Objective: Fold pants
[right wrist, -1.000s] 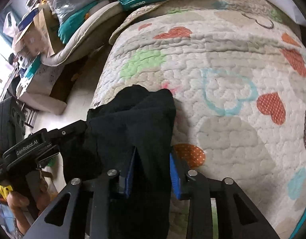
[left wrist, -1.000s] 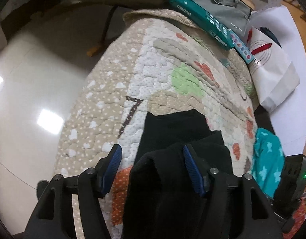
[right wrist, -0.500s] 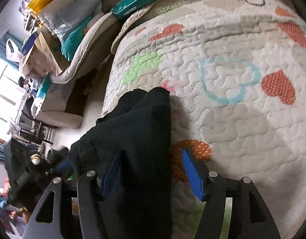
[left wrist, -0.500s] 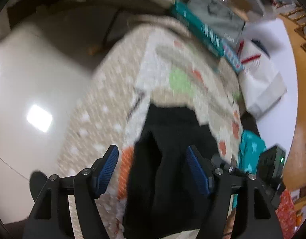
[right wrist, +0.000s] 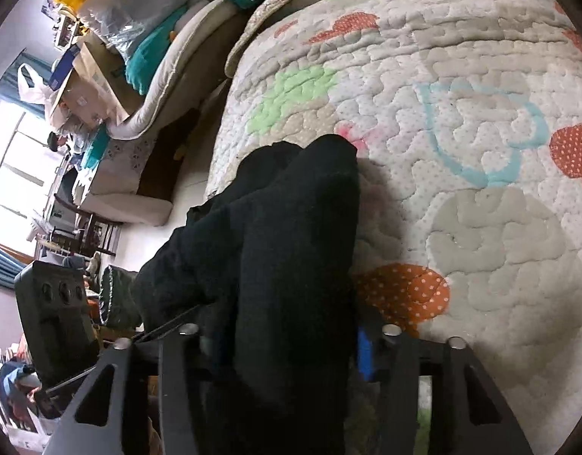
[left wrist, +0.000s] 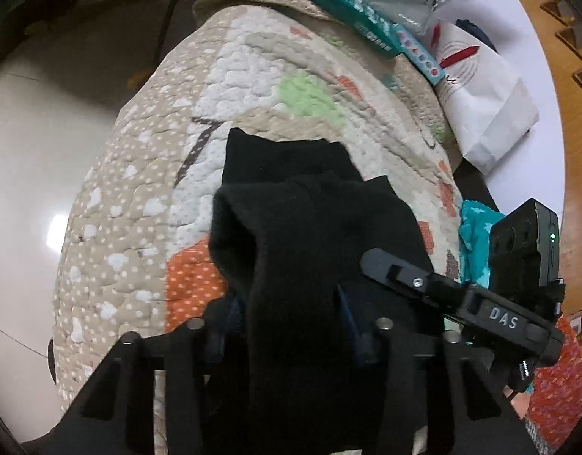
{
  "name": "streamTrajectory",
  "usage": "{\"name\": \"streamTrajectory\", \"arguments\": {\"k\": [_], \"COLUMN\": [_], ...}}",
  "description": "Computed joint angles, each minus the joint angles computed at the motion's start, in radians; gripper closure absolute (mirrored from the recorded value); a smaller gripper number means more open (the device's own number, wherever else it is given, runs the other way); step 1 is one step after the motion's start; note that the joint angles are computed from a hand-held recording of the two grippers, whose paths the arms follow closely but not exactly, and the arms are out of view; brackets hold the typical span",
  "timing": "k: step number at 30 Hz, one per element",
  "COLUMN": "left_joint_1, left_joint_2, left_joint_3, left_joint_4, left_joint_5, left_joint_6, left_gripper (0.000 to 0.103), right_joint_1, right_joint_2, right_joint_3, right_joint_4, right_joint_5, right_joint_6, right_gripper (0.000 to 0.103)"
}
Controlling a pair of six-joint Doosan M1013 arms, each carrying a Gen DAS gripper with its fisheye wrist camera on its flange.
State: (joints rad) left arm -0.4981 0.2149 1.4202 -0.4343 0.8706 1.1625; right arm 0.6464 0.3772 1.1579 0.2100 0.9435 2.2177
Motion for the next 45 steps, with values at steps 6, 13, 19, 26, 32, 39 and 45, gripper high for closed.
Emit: {"name": "streamTrajectory", "arguments": {"k": [6, 13, 19, 26, 32, 39, 45], "left_joint_1": [-0.015, -0.019, -0.015, 0.016, 0.054, 0.051, 0.031], "left_joint_2": [0.011, 0.087, 0.132, 0.173, 0.189, 0.184, 0.209], "left_joint_3": [-0.052, -0.177, -0.232, -0.246, -0.238, -0.247, -0.281], "left_joint_4": [0.048, 0.059, 0.043, -0.047, -0.182, -0.141, -0.023], "left_joint_5": [-0.003, 0.017, 0.036, 0.068, 0.070, 0.045, 0.043], "left_joint_6": [-0.012, -0.015, -0.017, 0.002, 0.029, 0.005, -0.038], "left_gripper": [0.063, 0.063, 0.063, 0.061, 0.057, 0.055, 0.042], "right_joint_1": [0.004, -0.029, -0.061, -0.079, -0.082, -0.076, -0.073], "right_joint_2": [-0.010, 0.005, 0.020, 0.049, 0.037, 0.028, 0.016], "right_joint_3": [-0.033, -0.092, -0.105, -0.108, -0.071, -0.062, -0.034], "right_joint_4": [-0.076, -0.136, -0.105, -0.084, -0.146, -0.228, -0.278], "right_joint_5": [-0.005, 0.027, 0.032, 0.051, 0.037, 0.061, 0.057], "right_joint_6": [-0.002, -0.006, -0.031, -0.050, -0.003, 0.033, 0.091], "right_gripper": [0.058, 0.058, 0.058, 0.055, 0.042, 0.029, 0.019]}}
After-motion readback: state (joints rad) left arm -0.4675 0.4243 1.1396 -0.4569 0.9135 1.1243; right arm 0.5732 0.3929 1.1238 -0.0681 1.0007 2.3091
